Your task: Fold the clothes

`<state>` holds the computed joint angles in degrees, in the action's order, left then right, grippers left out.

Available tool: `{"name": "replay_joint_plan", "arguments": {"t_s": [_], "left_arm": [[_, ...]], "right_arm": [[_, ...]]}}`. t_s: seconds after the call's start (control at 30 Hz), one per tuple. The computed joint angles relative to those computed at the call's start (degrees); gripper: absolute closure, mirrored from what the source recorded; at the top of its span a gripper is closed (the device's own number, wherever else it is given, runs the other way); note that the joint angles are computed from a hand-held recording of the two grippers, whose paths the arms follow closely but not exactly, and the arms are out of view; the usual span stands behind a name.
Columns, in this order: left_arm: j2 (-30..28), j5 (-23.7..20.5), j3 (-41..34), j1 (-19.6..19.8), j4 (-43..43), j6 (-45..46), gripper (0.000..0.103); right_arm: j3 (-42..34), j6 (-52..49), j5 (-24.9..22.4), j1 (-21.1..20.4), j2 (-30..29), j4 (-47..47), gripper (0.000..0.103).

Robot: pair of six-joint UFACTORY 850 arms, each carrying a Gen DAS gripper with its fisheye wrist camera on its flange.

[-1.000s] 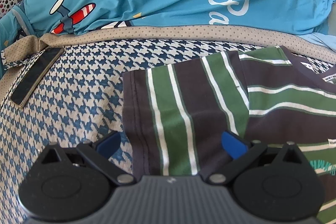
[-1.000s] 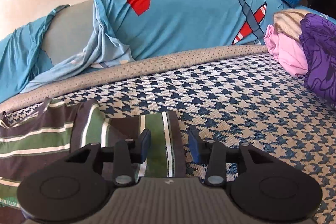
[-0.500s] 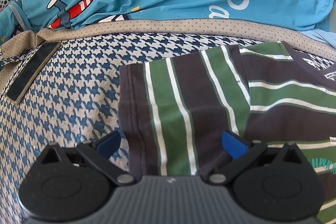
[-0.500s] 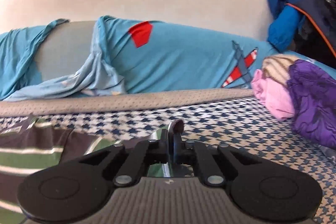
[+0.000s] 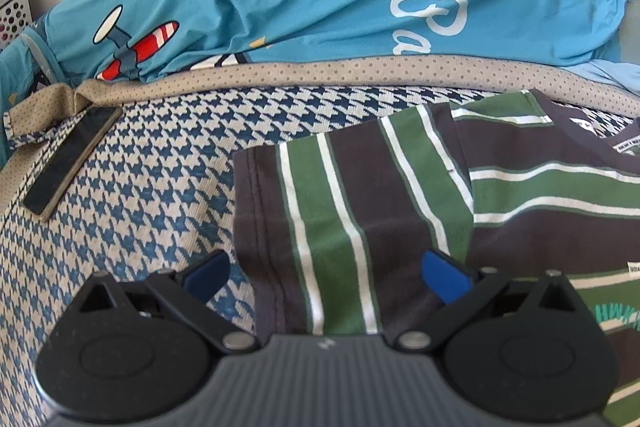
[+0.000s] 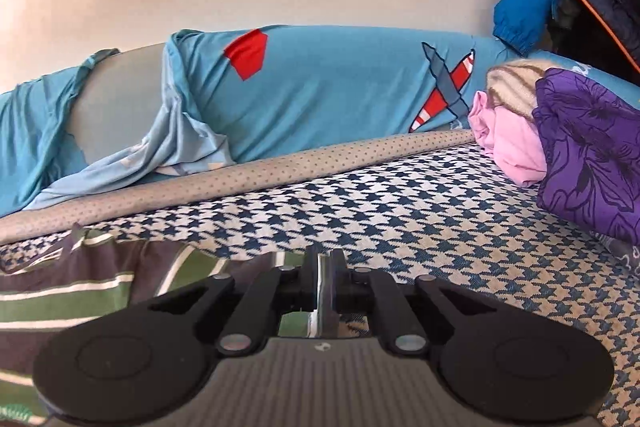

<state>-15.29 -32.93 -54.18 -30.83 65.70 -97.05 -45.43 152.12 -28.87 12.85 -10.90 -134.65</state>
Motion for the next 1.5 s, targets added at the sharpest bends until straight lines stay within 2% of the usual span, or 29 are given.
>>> {"name": "replay_joint_plan", "arguments": {"t_s": [0.07,0.17,0.33,0.5,0.63,0.77,0.97,1.1,1.23,1.33,1.5], "left_arm": [[1.74,1.46,1.56,-0.71,0.54,-0.3,0.0],[5.41,6.23,5.32,-1.37,1.69,-2.96,0.0],[9.74,4.25,9.89,-5.44,5.35,-5.98,0.0],[15.63,5.34,14.84,-9.06,6.36,-9.37,0.0],[18.86,3.66,17.45,-12.56,5.02,-9.39,0.0],[21.6,1.84,19.57,-15.6,3.87,-9.65,0.0],[25.09,0.6,22.43,-19.16,1.38,-9.08,0.0],[26.8,-1.06,23.93,-20.69,-0.27,-10.53,0.0],[28.4,-3.09,25.13,-21.94,-1.17,-12.21,0.0],[29.39,-4.24,25.84,-22.61,-1.66,-13.33,0.0],[30.94,-5.84,26.69,-22.92,-2.26,-14.66,0.0]], "right_arm": [[1.73,1.31,1.09,0.51,2.21,-0.77,0.085],[4.02,1.95,2.67,1.41,5.24,-0.53,0.078],[7.81,0.79,3.06,3.32,10.41,2.16,0.073],[11.86,0.98,5.01,5.6,16.0,3.73,0.068],[15.06,-5.19,4.36,9.48,19.92,7.86,0.067],[18.5,-4.12,5.31,12.6,23.98,7.18,0.062],[22.97,-3.56,6.44,17.28,28.96,8.12,0.062],[25.2,-1.87,8.81,21.32,30.57,7.59,0.062],[26.53,4.43,11.17,27.46,30.49,2.25,0.062],[26.41,10.79,11.9,32.33,28.89,-5.4,0.062],[25.37,20.26,9.98,40.3,26.02,-19.25,0.062]]}}
